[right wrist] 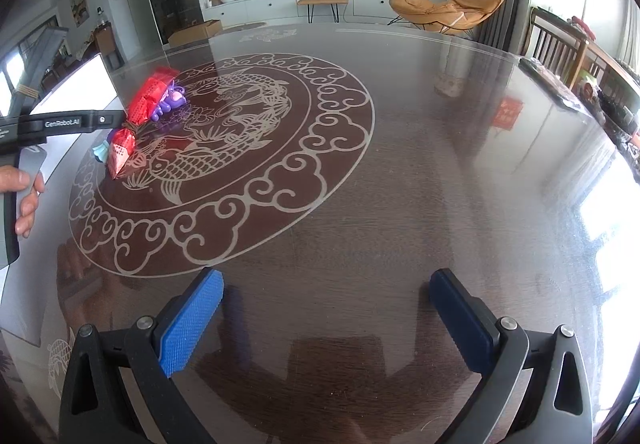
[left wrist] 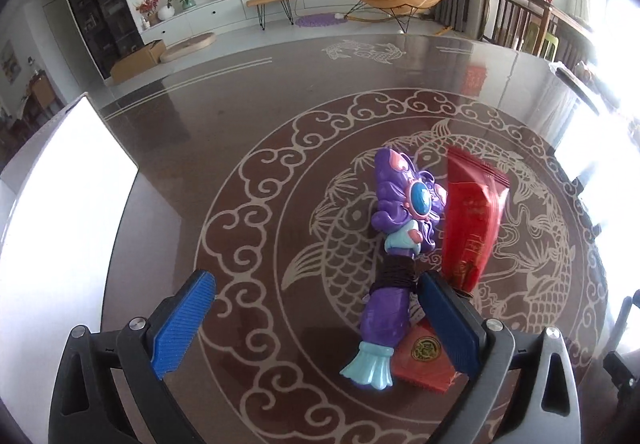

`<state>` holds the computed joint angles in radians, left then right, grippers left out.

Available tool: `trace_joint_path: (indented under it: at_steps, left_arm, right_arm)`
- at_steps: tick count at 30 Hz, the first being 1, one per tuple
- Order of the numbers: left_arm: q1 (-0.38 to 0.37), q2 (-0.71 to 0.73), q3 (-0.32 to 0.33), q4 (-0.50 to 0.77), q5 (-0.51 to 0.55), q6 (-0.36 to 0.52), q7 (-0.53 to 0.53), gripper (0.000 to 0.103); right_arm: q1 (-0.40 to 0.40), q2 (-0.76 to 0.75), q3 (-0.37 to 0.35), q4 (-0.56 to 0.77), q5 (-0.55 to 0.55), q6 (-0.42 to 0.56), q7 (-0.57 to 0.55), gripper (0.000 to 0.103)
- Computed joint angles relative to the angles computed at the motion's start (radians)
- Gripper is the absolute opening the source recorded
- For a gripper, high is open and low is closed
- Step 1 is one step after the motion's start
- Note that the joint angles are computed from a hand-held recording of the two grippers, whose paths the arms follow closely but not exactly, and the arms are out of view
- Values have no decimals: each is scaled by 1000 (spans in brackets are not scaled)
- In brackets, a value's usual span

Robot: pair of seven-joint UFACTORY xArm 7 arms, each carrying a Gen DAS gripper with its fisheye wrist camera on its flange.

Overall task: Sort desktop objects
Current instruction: 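Grasp the purple toy wand by its handle with the left gripper, then lift the wand with the left gripper while the right gripper grasps the red snack packet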

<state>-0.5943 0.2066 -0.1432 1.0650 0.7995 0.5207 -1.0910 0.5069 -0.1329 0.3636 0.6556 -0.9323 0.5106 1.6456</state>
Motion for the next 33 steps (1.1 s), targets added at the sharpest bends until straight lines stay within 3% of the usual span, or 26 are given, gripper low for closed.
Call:
trace_joint_path:
  at_steps: [5,6,7,8,10,13,18,25,29,33]
  left_arm:
    - [-17,75,3,71,-13,-63,78,103]
    - [-22,82,7,77,-18,-79,91,98]
    - [-22,87,12,79,-26,-101,105,76]
    - [-9,90,9,74,-64,-137,133,68]
    - [-21,89,33,76,-86,-147,126,43]
    - [-44,79,61,66,-81,-139,95,43]
    - [-72,-44,90,-96,100,-144,-178,43]
    - [-29,-325,3,-422,291,-128,-503,43]
    - [10,-434,-52,-537,297,-144,-537,43]
    - [68,-466,-88,-573,307,-198,-547,45]
  right_arm:
    - [1,2,1,1,-8,-4,12,103]
    - [0,2,0,0,-11,-6,14,103]
    - [1,2,0,0,-12,-7,16,103]
    - [1,2,0,0,-12,-8,17,103]
    - [1,2,-1,0,-12,-8,17,103]
    - [1,3,-1,0,-13,-8,17,103]
    - [1,2,-2,-1,-14,-9,18,103]
    - [1,3,-2,-1,-15,-9,19,103]
    - [5,8,-1,5,-11,1,14,103]
    - [11,13,-1,10,-4,13,6,103]
